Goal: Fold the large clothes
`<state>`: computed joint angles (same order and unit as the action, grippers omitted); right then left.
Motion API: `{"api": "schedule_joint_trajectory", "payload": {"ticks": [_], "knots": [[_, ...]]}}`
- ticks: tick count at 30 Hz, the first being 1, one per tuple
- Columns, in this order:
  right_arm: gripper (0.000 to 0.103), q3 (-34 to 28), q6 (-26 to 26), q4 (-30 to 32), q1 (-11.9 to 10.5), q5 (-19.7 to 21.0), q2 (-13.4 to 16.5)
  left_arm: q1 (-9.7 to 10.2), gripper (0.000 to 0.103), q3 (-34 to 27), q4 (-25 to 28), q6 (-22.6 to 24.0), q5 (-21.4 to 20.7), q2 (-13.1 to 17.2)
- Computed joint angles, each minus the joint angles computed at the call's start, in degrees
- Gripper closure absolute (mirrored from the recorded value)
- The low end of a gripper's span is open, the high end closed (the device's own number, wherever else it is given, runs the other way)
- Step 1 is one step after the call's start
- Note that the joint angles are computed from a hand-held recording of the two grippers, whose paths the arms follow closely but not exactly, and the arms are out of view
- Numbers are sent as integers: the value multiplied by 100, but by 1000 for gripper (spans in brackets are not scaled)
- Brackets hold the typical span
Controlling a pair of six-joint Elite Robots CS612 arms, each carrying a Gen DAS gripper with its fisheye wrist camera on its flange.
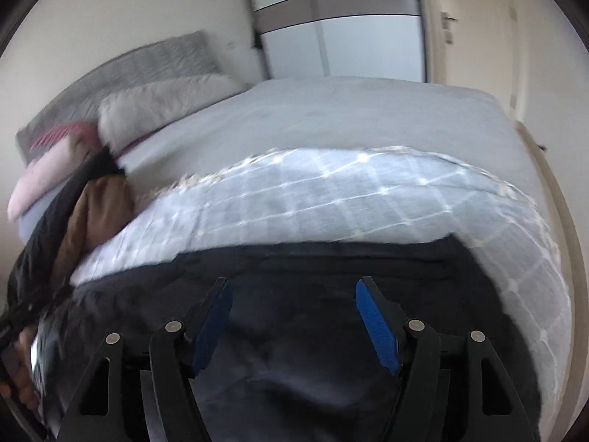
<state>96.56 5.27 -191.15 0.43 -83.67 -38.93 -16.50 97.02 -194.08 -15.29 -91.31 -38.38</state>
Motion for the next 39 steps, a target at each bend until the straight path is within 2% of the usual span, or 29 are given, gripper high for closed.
{"api": "schedule_joint_trajectory", "payload": {"ticks": [2,3,5,7,8,10,11,12,13,15,17,19,22,25,27,28,30,34,36,39], "knots": [[34,-58,-442,158,125,309,51,-74,15,-53,197,150,224,76],[34,-105,-500,385,128,296,71,-62,15,-106,361,193,437,126],[34,-171,-374,691,-10,122,113,93,15,-185,790,142,796,192],[35,-143,-20,803,-297,-251,127,356,15,-222,1052,-116,1010,232],[35,-99,193,904,-500,-352,109,461,15,-274,1308,-267,1274,247],[35,-35,696,1336,-726,-1025,19,653,15,-383,1857,-458,1647,266],[34,58,956,1400,-827,-1199,-46,701,17,-377,2011,-574,1773,238],[34,185,1155,1351,-912,-1186,-123,710,20,-317,2174,-708,2059,163],[34,318,1344,1291,-944,-1339,-213,712,21,-215,2097,-718,2141,88],[34,620,1200,800,-947,-1340,-372,677,21,79,1624,-565,1960,-100],[34,898,996,377,-841,-1175,-540,549,20,384,1188,-358,1749,-305],[33,1112,842,123,-715,-775,-680,381,19,722,699,-239,1383,-513],[33,1365,477,-53,-408,-188,-814,141,16,1164,24,-212,667,-713],[33,1516,9,-33,-96,218,-829,-98,16,1459,-242,10,286,-793],[33,1606,-295,98,46,419,-816,-239,16,1583,-265,286,314,-764],[33,1651,-374,85,86,363,-796,-256,16,1622,-229,362,388,-734],[33,1771,-359,-63,55,168,-755,-159,15,1733,-176,206,490,-679],[33,2087,262,-427,-331,-114,-763,230,15,1911,-77,-693,678,-651],[33,2192,318,-520,-401,-448,-800,351,15,1999,-97,-681,772,-709],[33,2371,240,-798,-404,-803,-871,376,15,2199,-190,-654,1101,-805]]}}
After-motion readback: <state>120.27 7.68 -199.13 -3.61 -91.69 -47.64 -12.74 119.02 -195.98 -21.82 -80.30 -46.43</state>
